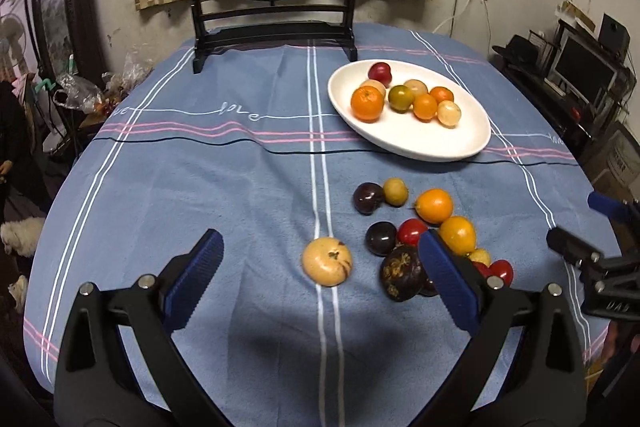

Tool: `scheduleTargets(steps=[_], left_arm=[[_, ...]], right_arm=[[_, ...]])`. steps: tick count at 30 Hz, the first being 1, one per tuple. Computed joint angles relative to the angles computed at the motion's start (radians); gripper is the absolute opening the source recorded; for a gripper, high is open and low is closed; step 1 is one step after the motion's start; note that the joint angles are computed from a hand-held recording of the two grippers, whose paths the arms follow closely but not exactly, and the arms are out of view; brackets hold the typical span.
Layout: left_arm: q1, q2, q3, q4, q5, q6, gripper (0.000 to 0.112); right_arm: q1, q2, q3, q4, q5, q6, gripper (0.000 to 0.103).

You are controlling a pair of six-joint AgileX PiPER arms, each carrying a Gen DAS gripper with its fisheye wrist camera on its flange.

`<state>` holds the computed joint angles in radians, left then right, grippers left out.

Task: Organize fruits
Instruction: 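Lift both open grippers away from the plate toward the fruit cluster, then grasp a red tomato with the right gripper while the left grasps a dark purple plum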

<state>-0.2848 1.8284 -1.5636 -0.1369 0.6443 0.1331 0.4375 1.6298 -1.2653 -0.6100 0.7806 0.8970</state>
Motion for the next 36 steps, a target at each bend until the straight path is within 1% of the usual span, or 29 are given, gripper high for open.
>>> scheduleTargets(steps=[3,5,7,8,9,10,11,12,14,16,18,20,21,23,26,27,29,30,32,33,35,36], left_arm=[[0.026,-0.013,0.022,-0.014,-0.014,0.026,0.100],[0.041,-0.012,0.025,-0.025,-0.011,0.044,0.100],[0.051,-0.009,0.024,-0.024,-0.003,0.047,0.100],[0.056,-0.009,0.027,-0.024,-0.003,0.048,0.100],[0.059,-0.010,0.030,-0.023,-0.002,0.045,0.100],[0.062,-0.012,0.036,-0.027,-0.003,0.048,0.100],[0.066,-0.014,0.041,-0.034,-0.001,0.053,0.100],[0.068,-0.015,0.044,-0.042,0.002,0.059,0.100],[0.071,-0.019,0.055,-0.058,0.005,0.082,0.100],[0.069,-0.025,0.068,-0.062,0.003,0.098,0.100],[0.070,-0.031,0.082,-0.088,0.005,0.137,0.100],[0.062,-0.040,0.103,-0.097,-0.001,0.172,0.100],[0.058,-0.041,0.109,-0.087,-0.006,0.169,0.100],[0.051,-0.037,0.112,-0.077,-0.003,0.160,0.100],[0.054,-0.019,0.094,-0.143,0.045,0.201,0.100],[0.047,-0.020,0.099,-0.153,0.045,0.216,0.100],[0.017,-0.024,0.121,-0.127,0.007,0.199,0.099],[0.009,-0.016,0.117,-0.141,0.013,0.215,0.099],[-0.001,0.002,0.105,-0.181,0.033,0.242,0.098],[-0.009,0.006,0.105,-0.185,0.029,0.242,0.097],[-0.038,0.021,0.099,-0.168,0.004,0.218,0.092],[-0.047,0.028,0.092,-0.153,0.001,0.201,0.084]], right_arm=[[0.029,-0.002,0.032,-0.001,0.013,-0.009,0.102],[0.033,-0.002,0.065,0.032,-0.007,-0.023,0.102],[0.017,-0.012,0.114,0.092,-0.080,-0.056,0.102],[-0.002,-0.023,0.149,0.143,-0.143,-0.092,0.102],[-0.018,-0.025,0.167,0.189,-0.182,-0.128,0.094],[-0.034,-0.016,0.170,0.231,-0.196,-0.163,0.086],[-0.053,-0.006,0.170,0.287,-0.208,-0.210,0.069],[-0.069,-0.002,0.175,0.337,-0.225,-0.250,0.061],[-0.094,0.008,0.183,0.408,-0.257,-0.314,0.054],[-0.098,0.018,0.178,0.428,-0.264,-0.340,0.052],[-0.104,0.030,0.170,0.450,-0.272,-0.373,0.048],[-0.119,0.058,0.149,0.511,-0.285,-0.441,0.048],[-0.124,0.077,0.137,0.536,-0.296,-0.468,0.044],[-0.136,0.095,0.121,0.607,-0.310,-0.545,0.033],[-0.131,0.083,0.123,0.598,-0.306,-0.533,0.033],[-0.128,0.066,0.138,0.584,-0.314,-0.510,0.033],[-0.111,0.026,0.164,0.473,-0.303,-0.401,0.033],[-0.110,0.010,0.179,0.445,-0.302,-0.370,0.033],[-0.125,-0.019,0.210,0.450,-0.312,-0.366,0.033],[-0.131,-0.026,0.220,0.447,-0.315,-0.361,0.033],[-0.150,-0.044,0.249,0.479,-0.336,-0.388,0.033],[-0.159,-0.050,0.258,0.506,-0.345,-0.412,0.033]])
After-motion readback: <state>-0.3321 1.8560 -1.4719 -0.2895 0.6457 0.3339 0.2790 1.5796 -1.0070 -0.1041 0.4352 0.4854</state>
